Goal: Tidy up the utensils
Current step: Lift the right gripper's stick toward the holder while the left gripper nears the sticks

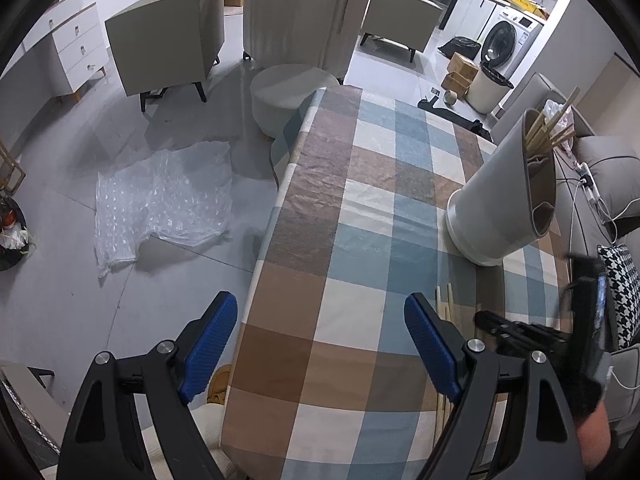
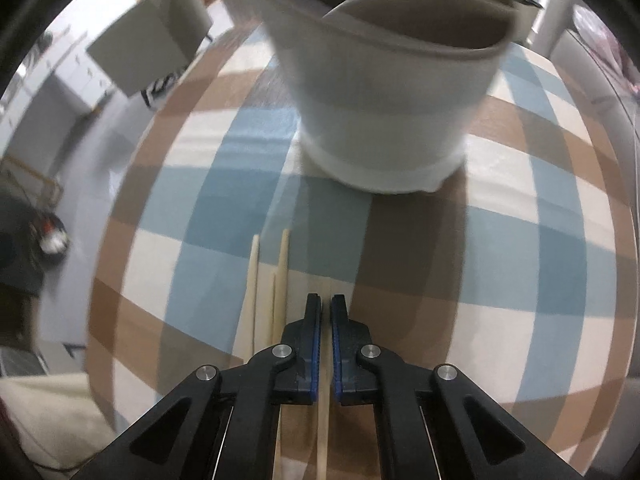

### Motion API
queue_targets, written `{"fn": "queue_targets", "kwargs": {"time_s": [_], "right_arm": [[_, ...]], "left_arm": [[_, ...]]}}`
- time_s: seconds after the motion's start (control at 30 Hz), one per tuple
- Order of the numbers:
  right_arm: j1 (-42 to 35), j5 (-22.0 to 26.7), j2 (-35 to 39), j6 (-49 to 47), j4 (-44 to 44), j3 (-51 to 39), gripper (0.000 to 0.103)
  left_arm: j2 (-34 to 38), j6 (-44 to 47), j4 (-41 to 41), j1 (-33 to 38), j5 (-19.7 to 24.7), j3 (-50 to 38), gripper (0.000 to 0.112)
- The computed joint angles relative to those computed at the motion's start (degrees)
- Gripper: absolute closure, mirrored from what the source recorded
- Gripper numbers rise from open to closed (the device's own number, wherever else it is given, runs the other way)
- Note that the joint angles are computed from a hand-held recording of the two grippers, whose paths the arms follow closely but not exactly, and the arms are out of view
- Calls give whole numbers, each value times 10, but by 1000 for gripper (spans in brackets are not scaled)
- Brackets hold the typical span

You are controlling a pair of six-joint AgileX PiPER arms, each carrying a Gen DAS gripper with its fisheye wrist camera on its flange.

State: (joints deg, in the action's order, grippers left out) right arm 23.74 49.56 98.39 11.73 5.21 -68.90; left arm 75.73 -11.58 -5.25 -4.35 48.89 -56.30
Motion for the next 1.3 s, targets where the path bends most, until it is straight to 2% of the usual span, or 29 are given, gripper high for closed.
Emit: {"fn": "queue_targets", "kwargs": {"time_s": [0.17,0.37,0.57,0.63,0.67,1.03,1.2,1.3], "right_arm": [[-58,-22,-69,-51,66,40,99],[-158,-24,-123,-141,202,78,99],[-262,15,-168,-235,318,107,99],[-296,32,-180,-259,337,116,99],[-295,26,-175,-262,345,118,99],[-382,88,-225,-334,405,130,99],[-413,104,-236,-351,411,130,99],[-428,112,-236,-359,411,128,99]], "left_arm": [[12,-38,33,-37,1,-5,30],[41,-85,60,-89,19,-22,30],[75,-122,80,-141,31,-36,30],[87,-129,76,-148,33,-41,30],[94,-132,76,-153,34,-43,30],[187,-189,101,-211,41,-85,30],[222,-199,107,-209,49,-110,30],[229,-203,101,-206,51,-113,35]]}}
